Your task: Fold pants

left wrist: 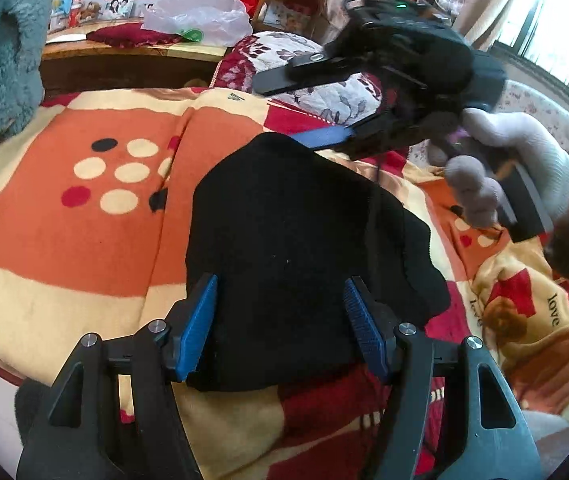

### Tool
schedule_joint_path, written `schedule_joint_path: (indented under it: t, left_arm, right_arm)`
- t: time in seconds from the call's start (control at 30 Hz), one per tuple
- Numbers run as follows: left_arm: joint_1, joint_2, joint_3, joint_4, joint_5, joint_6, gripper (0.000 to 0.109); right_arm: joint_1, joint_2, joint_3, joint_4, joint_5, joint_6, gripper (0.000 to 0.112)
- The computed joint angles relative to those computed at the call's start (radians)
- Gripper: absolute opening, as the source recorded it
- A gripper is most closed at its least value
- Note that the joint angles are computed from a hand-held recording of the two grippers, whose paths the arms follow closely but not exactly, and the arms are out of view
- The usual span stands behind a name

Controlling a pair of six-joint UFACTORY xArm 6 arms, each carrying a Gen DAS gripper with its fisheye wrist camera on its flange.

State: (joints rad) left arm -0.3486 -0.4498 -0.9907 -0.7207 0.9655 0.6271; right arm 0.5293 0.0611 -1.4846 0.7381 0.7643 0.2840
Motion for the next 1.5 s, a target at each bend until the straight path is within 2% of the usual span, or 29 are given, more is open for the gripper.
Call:
schedule_joint_path:
  t: [0.13, 0.23, 0.37, 0.47, 0.5, 0.6, 0.67, 0.7, 0.87, 0.9, 0.97, 1.13, 1.17, 1.27, 1.37, 1.5]
  left_arm:
    - [0.015, -0.003, 0.012, -0.034, 0.013, 0.011, 0.064]
    - [0.017, -0.016, 0.03, -0.052, 0.004, 0.024, 0.064]
    - [0.011, -0.019, 0.037, -0.05, -0.012, 0.027, 0.064]
    - [0.016, -0.014, 0.034, -0.052, -0.007, 0.031, 0.064]
    - [0.02, -0.011, 0.031, -0.06, 0.003, 0.035, 0.063]
    - [0.022, -0.012, 0.031, -0.066, 0.005, 0.03, 0.063]
    - [0.026, -0.008, 0.026, -0.07, 0.012, 0.03, 0.063]
    - [0.03, -0.006, 0.025, -0.076, 0.015, 0.031, 0.063]
    - [0.027, -0.008, 0.025, -0.072, 0.012, 0.022, 0.063]
    - [0.022, -0.011, 0.028, -0.064, 0.005, 0.02, 0.064]
    - [0.015, -0.015, 0.032, -0.052, -0.006, 0.019, 0.064]
    - [0.013, -0.021, 0.044, -0.062, -0.021, 0.03, 0.064]
    - [0.011, -0.022, 0.047, -0.062, -0.025, 0.03, 0.064]
    - [0.012, -0.026, 0.054, -0.068, -0.032, 0.034, 0.064]
    - [0.012, -0.024, 0.054, -0.07, -0.032, 0.031, 0.064]
    - [0.021, -0.024, 0.055, -0.087, -0.023, 0.032, 0.065]
  right_arm:
    - [-0.02, 0.062, -0.06, 0.188, 0.113, -0.073, 0.068]
    - [-0.028, 0.083, -0.09, 0.255, 0.175, -0.111, 0.069]
    - [-0.042, 0.12, -0.097, 0.364, 0.165, -0.128, 0.07]
    - [-0.034, 0.15, -0.088, 0.442, 0.103, -0.139, 0.071]
    - [-0.025, 0.145, -0.074, 0.463, 0.052, -0.157, 0.071]
    - [0.015, 0.118, -0.021, 0.529, -0.189, -0.198, 0.071]
    - [0.019, 0.115, -0.015, 0.626, -0.223, -0.246, 0.071]
    - [0.021, 0.114, -0.017, 0.612, -0.22, -0.237, 0.071]
    - [0.023, 0.057, -0.014, 0.326, -0.142, -0.085, 0.071]
    - [0.021, 0.043, -0.012, 0.253, -0.115, -0.036, 0.071]
    - [-0.003, 0.036, -0.039, 0.101, -0.002, 0.055, 0.071]
    - [-0.051, 0.072, -0.103, 0.006, 0.243, 0.098, 0.071]
    - [-0.05, 0.085, -0.116, -0.005, 0.263, 0.095, 0.071]
    - [-0.028, 0.141, -0.185, -0.05, 0.273, 0.063, 0.056]
    - [-0.006, 0.212, -0.287, -0.097, 0.284, 0.04, 0.053]
    - [0.034, 0.279, -0.42, -0.271, 0.373, 0.034, 0.044]
